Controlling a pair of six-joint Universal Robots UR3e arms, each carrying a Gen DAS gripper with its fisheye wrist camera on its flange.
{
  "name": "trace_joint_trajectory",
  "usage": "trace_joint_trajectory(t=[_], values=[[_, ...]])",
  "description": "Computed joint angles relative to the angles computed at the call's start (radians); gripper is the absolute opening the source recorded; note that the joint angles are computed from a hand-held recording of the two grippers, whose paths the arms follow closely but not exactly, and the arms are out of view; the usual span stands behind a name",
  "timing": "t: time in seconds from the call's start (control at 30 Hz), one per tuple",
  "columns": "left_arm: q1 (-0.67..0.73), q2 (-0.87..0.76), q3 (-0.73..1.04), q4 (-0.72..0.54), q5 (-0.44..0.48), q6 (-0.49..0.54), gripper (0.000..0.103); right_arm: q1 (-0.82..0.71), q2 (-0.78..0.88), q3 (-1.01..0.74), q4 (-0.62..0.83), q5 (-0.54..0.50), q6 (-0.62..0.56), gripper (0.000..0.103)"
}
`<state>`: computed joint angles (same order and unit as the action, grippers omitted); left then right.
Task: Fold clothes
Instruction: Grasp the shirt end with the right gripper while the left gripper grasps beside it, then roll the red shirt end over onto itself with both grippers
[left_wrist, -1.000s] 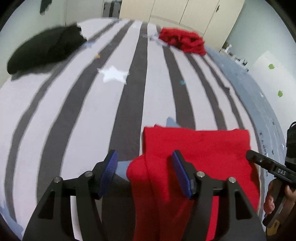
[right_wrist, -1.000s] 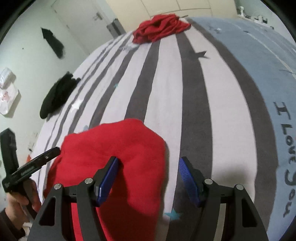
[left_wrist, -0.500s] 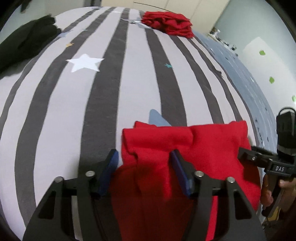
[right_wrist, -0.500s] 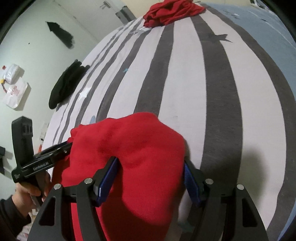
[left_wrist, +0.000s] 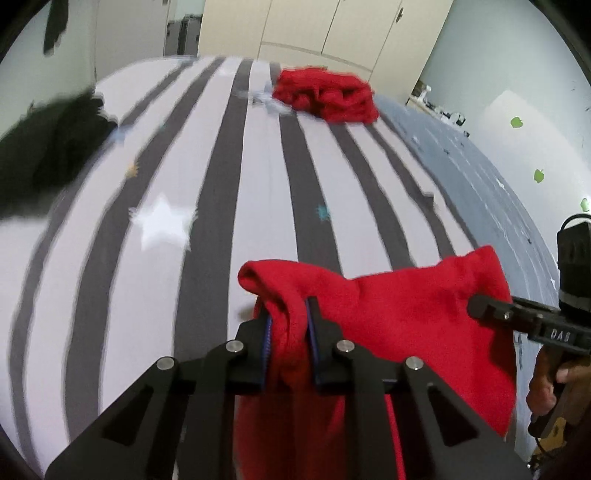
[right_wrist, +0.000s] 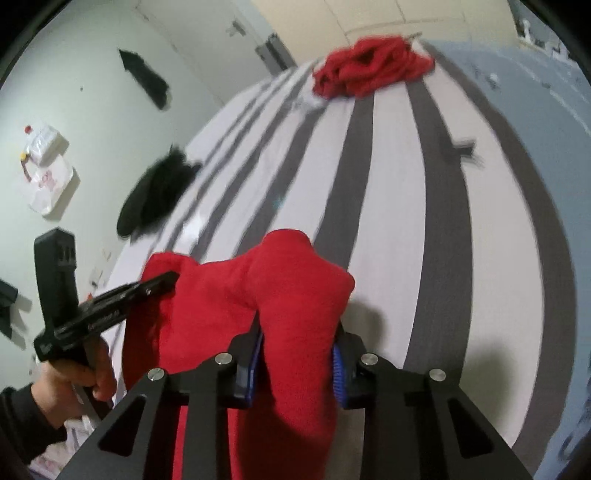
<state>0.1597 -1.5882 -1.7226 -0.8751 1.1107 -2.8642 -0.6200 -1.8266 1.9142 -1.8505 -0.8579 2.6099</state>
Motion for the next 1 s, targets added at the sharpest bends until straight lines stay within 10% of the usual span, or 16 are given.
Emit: trace_joint_trajectory(t=[0.37,0.5,1.0], values=[[-0.088,-0.288,0.318,-0.122,0.190,-0.145,0.026,0.139,0.357,-0.312,-0.138,-0.097,0.129,0.027],[0.012,-0.125,0.077,0.024,0.106,-0.193,0.066,0.097,0.350,-0.281,-0.121,-0.080,0.099,0.029],[0.001,-0.298,0.151,-0.006,-0.012,-0.080,0.070,0.067,0.384,-0.238,-0.103,-0.113,0.025,0.050]])
